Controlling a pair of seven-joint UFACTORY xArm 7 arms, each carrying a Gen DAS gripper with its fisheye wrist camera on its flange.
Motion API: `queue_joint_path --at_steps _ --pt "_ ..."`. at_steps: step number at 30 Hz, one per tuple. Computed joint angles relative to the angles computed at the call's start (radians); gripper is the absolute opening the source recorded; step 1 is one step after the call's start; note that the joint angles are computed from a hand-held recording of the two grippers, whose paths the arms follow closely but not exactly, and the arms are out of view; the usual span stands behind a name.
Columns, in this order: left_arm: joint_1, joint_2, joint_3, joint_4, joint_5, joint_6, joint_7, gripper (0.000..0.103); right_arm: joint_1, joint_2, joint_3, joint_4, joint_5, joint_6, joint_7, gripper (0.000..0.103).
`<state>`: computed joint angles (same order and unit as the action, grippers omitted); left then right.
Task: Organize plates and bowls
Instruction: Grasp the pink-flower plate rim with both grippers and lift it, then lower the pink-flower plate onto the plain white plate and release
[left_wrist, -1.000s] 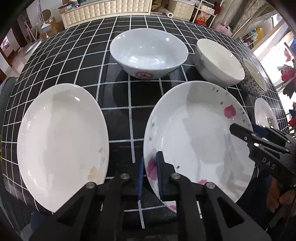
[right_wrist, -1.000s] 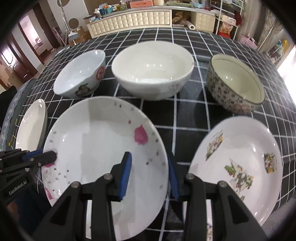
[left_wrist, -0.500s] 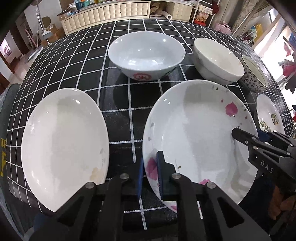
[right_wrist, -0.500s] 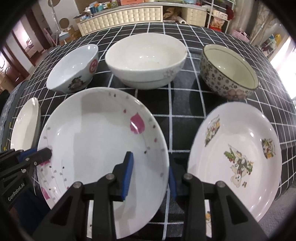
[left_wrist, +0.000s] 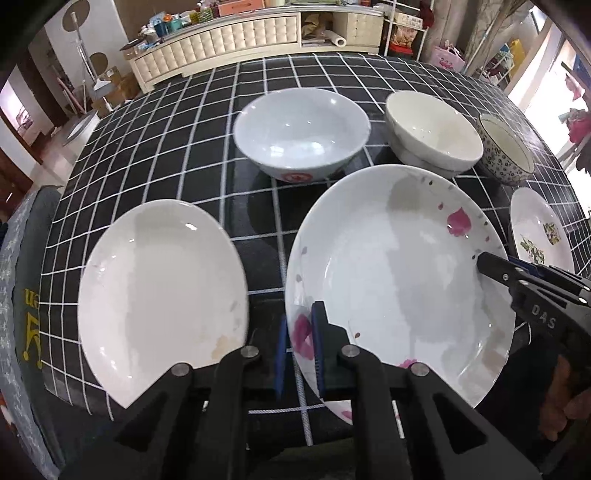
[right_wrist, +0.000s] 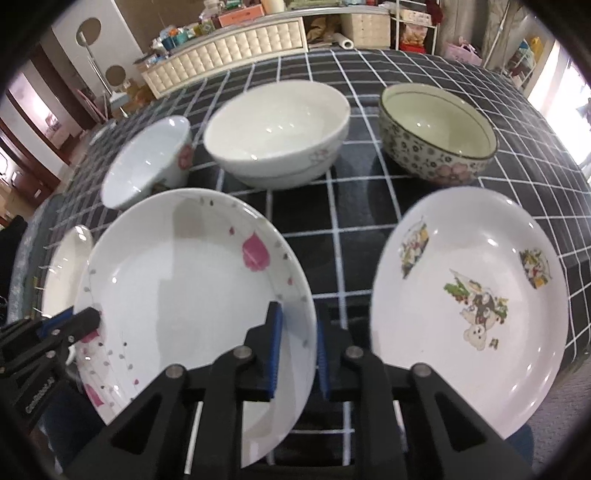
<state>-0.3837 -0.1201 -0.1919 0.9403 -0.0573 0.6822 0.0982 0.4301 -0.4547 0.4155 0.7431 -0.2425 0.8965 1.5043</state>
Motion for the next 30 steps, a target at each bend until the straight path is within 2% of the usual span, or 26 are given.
queue_joint_path --at_steps 7,13,24,30 --pt "0.026 -0.065 0.025 -0.029 -0.001 0.005 0.014 0.011 -0.008 0.043 0.012 0.067 -0.027 -0.023 0.008 0.019" --pt "0.079 -0.114 0.067 -0.045 -0.013 0.033 0.037 0.011 0.000 0.182 0.014 0.194 -0.093 -0.037 0.002 0.019" --pt "0.174 -0.118 0.111 -0.057 -0.008 0.070 0.034 0.011 0.101 0.427 -0.072 0.396 -0.170 -0.051 -0.051 0.019" --pt "0.208 -0.101 0.128 -0.052 -0.022 0.067 0.041 0.012 0.167 0.551 -0.120 0.544 -0.216 0.002 -0.090 0.019"
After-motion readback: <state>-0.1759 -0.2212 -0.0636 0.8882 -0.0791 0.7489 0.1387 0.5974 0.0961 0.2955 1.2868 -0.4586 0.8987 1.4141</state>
